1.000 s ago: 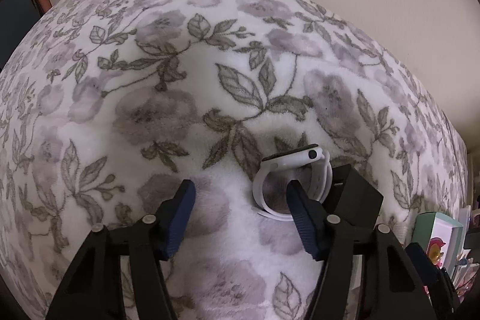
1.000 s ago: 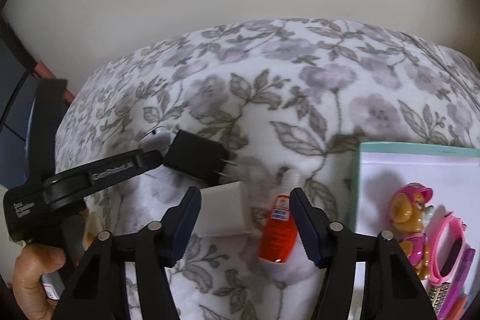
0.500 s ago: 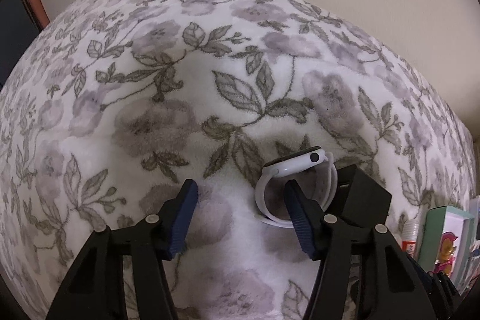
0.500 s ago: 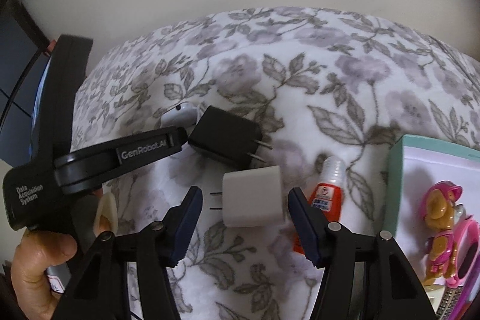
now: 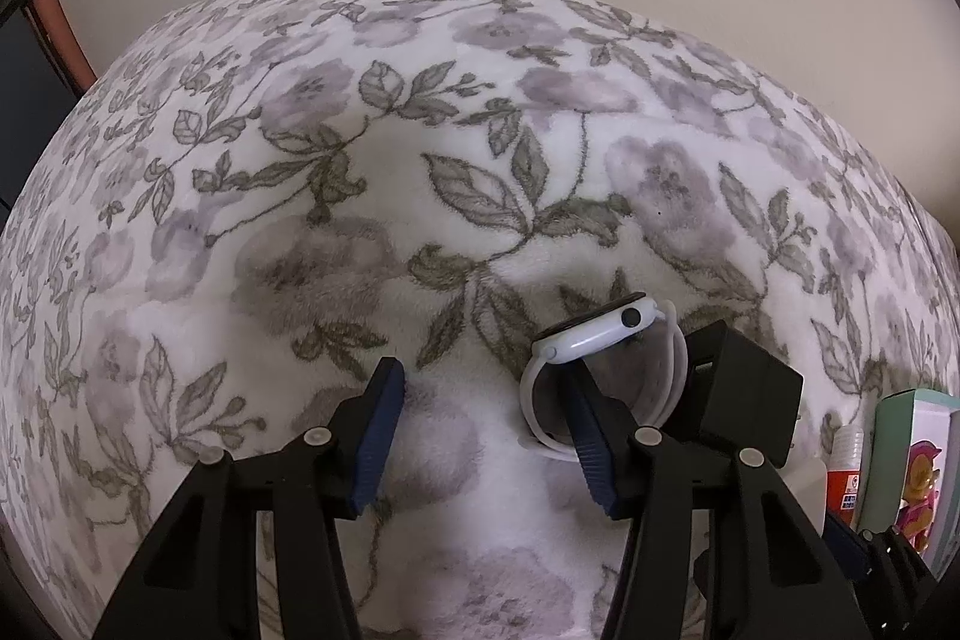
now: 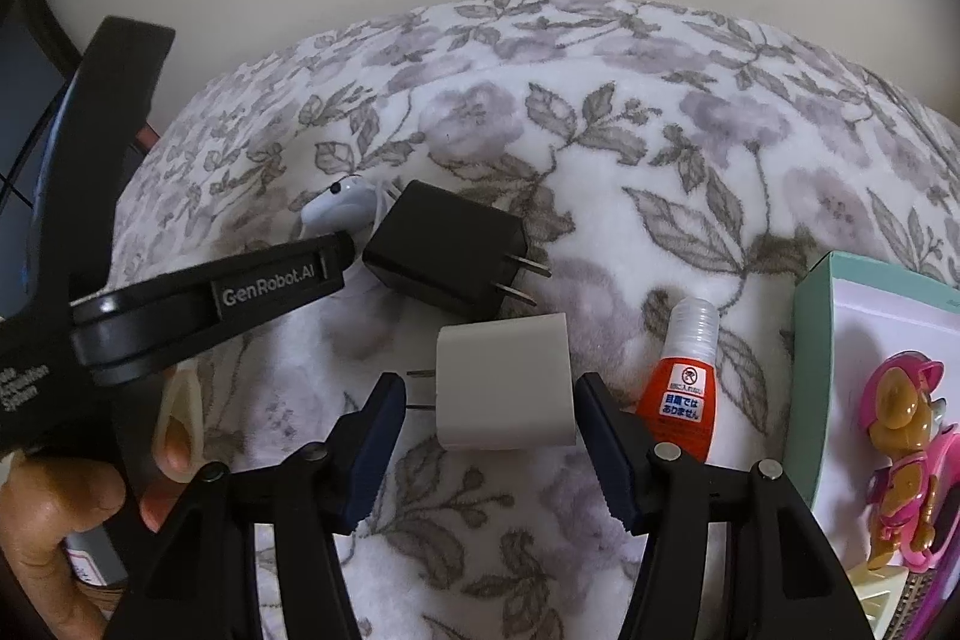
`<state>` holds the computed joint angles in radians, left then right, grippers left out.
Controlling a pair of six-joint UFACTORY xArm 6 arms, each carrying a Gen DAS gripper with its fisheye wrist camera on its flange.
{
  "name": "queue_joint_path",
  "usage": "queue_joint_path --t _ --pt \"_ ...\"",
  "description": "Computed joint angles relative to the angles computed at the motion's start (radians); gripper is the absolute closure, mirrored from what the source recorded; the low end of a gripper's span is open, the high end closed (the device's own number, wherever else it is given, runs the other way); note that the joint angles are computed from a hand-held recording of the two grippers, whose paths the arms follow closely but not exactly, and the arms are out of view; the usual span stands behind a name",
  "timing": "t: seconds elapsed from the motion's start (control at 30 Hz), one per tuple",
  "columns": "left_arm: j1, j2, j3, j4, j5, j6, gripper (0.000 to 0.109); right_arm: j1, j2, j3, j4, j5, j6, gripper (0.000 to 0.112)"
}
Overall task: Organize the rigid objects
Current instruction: 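Grasp the white watch with the left tool while the right tool grasps the white charger cube, then carry the watch with the left tool while the right tool carries the cube over the tray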
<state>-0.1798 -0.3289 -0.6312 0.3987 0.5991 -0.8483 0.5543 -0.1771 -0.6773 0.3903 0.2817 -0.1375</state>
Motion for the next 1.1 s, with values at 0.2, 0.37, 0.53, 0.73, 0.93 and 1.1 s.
queue_joint_path --t 0.2,0.37,0.53,0.73,0.93,1.1 --pt "-0.002 -0.004 0.002 0.002 0.005 0.004 0.053 0.006 0.004 0.014 -0.126 -0.036 0.111 0.051" --pt "-0.002 -0.003 0.002 0.005 0.004 0.006 0.053 0.004 0.009 0.026 -0.3 -0.064 0.248 0.051" --pt "-0.008 -0.004 -0.004 0.004 0.02 0.015 0.063 -0.004 0.014 0.027 -0.53 -0.071 0.415 0.052" --pt "-0.01 -0.012 -0.011 -0.044 0.034 0.052 0.097 -0.003 0.009 0.023 -0.576 -0.052 0.44 0.052" --pt "-0.002 -0.035 -0.01 -0.126 0.037 0.109 0.101 0.002 0.006 0.02 -0.521 -0.036 0.387 0.052" --pt "-0.015 -0.058 -0.029 -0.11 0.07 0.102 0.101 0.003 -0.013 0.025 -0.481 -0.033 0.35 0.052"
